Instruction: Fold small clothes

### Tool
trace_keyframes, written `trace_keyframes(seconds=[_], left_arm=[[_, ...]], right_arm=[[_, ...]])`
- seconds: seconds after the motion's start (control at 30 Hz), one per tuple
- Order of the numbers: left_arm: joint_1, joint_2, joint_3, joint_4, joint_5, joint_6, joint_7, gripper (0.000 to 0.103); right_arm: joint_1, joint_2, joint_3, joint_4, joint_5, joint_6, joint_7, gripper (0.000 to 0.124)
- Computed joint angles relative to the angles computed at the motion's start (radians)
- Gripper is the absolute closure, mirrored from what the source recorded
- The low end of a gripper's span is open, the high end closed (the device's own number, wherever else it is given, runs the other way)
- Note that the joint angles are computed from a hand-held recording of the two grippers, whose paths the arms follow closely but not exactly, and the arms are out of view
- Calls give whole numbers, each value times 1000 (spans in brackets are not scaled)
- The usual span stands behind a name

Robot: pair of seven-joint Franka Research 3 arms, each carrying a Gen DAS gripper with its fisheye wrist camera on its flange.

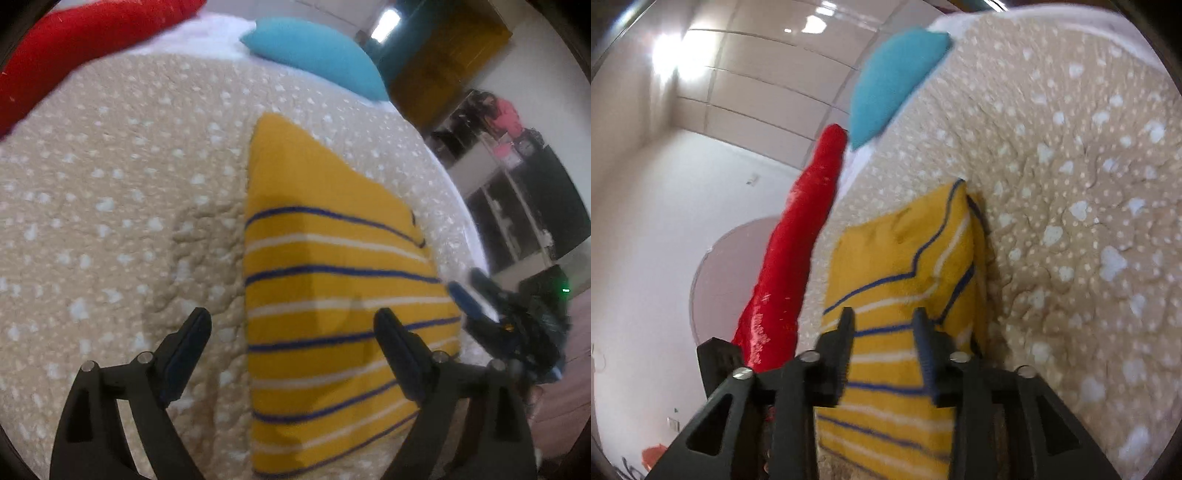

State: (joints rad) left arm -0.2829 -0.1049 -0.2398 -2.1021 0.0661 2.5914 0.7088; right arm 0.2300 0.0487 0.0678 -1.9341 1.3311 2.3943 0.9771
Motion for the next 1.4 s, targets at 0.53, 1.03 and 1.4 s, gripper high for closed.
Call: trace_keyframes(seconds=[0.53, 1.03, 1.4], left_arm=[[-54, -138, -30, -224, 10, 10, -103, 11], [71, -451, -377, -182, 666, -509, -605, 0], [-74, -493, -261, -268, 700, -397, -668, 0]], right_arm=[[45, -231, -17, -334, -127, 161, -40, 75], [177, -446, 28, -506, -297, 474, 55, 69], [142, -521, 108, -612, -659, 479, 386, 65]])
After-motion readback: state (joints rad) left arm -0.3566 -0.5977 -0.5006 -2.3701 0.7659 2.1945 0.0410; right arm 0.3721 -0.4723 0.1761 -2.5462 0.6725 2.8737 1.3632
